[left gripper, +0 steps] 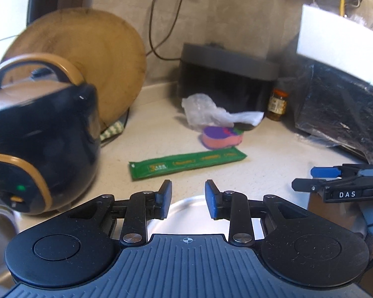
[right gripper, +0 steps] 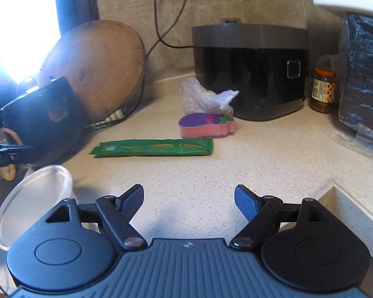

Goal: Collect trash
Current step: 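Move the left gripper down to the rim of the white bowl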

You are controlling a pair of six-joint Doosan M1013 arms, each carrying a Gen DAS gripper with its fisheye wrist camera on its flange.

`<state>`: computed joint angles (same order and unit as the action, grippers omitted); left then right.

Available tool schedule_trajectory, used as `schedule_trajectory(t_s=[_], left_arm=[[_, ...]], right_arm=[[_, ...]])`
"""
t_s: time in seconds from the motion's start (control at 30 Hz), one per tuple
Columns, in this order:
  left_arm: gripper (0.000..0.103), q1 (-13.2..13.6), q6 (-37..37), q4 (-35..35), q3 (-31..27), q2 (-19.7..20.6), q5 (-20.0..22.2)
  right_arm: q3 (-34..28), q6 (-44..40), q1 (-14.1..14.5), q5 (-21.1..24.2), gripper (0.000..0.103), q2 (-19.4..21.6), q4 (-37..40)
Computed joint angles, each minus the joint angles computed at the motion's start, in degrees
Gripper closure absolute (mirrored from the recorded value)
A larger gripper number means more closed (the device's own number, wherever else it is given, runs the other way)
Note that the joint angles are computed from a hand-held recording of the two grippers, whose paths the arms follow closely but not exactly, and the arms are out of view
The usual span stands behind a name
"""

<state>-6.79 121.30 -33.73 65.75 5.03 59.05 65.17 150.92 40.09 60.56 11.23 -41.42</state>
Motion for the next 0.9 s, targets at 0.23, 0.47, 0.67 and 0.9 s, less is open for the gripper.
schedule_trajectory(t_s=[0.23, 0.47, 0.67, 0.9], left_arm=[[0.07, 1.2, -4.1, 5.5, -0.1, -1.0, 0.2], [0.07, 2.9, -7.5, 4.2, -0.9, 0.1, 6.2], [0.07, 1.6, -8.5, 10.2, 1.0, -0.5, 4.5], [0.07, 1.1, -9.1, 7.8, 1.2, 0.5, 8.0]], right_arm=[[0.1, -1.6, 0.7, -7.7, 0.021, -0.7, 4.5], [-2.6, -5.2, 1.3, -10.1, 0.021, 1.5, 9.9], [-3.7, -9.0, 0.9, -10.0, 0.023, 2.9, 16.7], [-4.7, -17.2, 0.8, -8.7, 0.071, 4.3, 22.6]])
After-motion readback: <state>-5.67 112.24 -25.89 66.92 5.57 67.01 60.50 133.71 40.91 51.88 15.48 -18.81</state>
